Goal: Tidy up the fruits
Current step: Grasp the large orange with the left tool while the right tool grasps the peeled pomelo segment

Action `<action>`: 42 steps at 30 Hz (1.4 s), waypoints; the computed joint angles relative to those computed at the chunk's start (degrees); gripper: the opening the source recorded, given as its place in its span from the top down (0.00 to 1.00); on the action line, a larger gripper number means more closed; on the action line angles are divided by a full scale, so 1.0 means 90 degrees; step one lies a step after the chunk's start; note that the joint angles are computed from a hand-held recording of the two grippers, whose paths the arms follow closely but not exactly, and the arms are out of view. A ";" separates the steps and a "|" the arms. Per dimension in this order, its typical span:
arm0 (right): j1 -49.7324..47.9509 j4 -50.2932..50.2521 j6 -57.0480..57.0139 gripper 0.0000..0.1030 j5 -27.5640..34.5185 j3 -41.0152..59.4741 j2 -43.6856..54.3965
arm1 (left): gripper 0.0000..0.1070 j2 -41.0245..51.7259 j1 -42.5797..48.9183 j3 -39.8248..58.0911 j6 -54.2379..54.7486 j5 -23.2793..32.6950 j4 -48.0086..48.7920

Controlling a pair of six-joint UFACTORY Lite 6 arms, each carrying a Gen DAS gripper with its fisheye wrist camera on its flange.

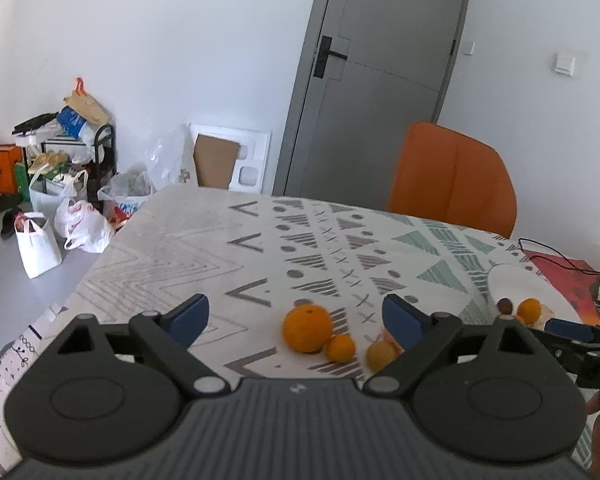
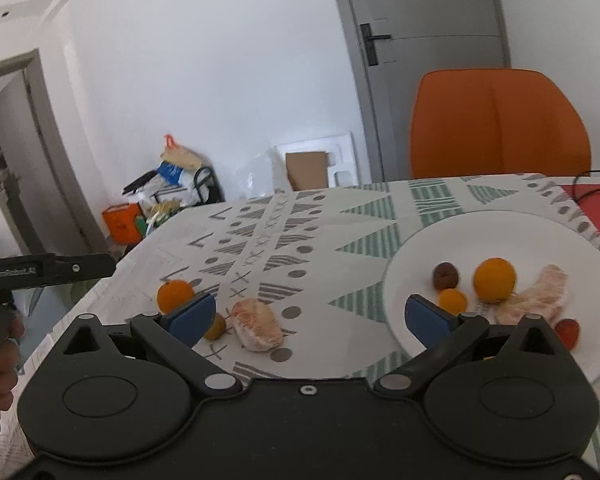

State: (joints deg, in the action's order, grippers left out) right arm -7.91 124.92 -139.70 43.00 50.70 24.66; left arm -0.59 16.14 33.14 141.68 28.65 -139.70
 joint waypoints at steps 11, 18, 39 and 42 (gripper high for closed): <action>0.0555 -0.0333 0.0408 0.22 -0.0541 0.0813 0.0607 | 0.33 0.0978 0.0255 0.0568 -0.0331 0.0222 0.0499; 0.0799 -0.0625 0.0653 0.28 -0.0757 0.1223 0.0913 | 0.38 0.1527 0.0136 0.0992 -0.0476 0.0223 0.0588; 0.1299 -0.1016 0.1037 0.49 -0.1298 0.2307 0.1867 | 0.63 0.2775 -0.0063 0.2051 -0.1272 0.0269 0.1382; 0.1386 -0.0923 0.0843 0.60 -0.1319 0.2314 0.1881 | 0.63 0.2730 -0.0037 0.2013 -0.1217 0.0240 0.1330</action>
State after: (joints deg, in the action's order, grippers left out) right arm 4.56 116.61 -132.11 31.14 71.52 41.59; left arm 23.98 15.81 51.26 130.73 30.80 -127.73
